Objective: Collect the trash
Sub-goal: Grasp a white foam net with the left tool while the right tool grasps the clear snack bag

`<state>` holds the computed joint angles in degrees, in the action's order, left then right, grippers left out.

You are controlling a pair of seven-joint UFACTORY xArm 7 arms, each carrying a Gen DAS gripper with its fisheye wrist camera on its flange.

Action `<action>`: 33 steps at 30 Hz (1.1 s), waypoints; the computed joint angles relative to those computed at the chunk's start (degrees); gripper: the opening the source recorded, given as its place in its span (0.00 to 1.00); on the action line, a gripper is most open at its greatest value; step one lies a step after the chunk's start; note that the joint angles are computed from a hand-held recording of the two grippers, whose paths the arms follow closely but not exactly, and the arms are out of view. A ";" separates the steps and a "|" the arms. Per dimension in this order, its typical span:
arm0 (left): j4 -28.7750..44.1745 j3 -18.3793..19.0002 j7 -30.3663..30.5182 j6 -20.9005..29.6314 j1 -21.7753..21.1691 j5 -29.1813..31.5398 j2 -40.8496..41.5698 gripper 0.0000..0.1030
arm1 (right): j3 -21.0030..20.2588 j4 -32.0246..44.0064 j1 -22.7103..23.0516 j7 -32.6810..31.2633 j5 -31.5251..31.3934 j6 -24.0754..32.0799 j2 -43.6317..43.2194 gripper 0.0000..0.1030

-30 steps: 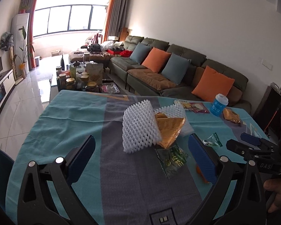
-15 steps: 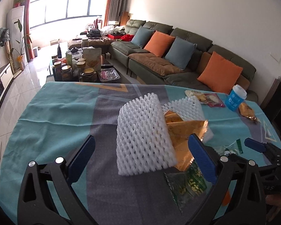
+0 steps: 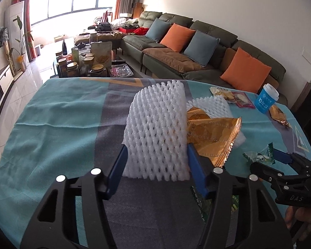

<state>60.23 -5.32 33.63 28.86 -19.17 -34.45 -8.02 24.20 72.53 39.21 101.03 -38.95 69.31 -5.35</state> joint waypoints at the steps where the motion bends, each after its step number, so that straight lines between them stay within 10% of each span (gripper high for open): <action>1: -0.04 0.05 0.22 0.06 -0.03 -0.22 -0.02 0.48 | -0.07 0.05 -0.03 0.05 0.14 -0.24 0.11 0.79; 8: -0.09 0.36 2.18 1.43 -0.07 -2.09 -0.19 0.16 | -0.22 -0.83 -0.34 0.25 1.21 -0.73 -0.60 0.53; 18: -1.31 1.59 6.84 1.81 -0.16 -7.27 -2.35 0.11 | 0.55 -1.85 -1.00 0.22 1.10 -0.04 -1.69 0.15; 33: -4.28 6.96 11.51 6.32 0.00 -13.71 -11.53 0.11 | 3.62 3.58 1.72 3.29 -4.26 9.27 -0.83 0.11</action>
<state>55.95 1.64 45.14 35.18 -19.17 -48.16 -19.55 27.82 76.11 40.92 104.32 -43.21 78.58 -6.18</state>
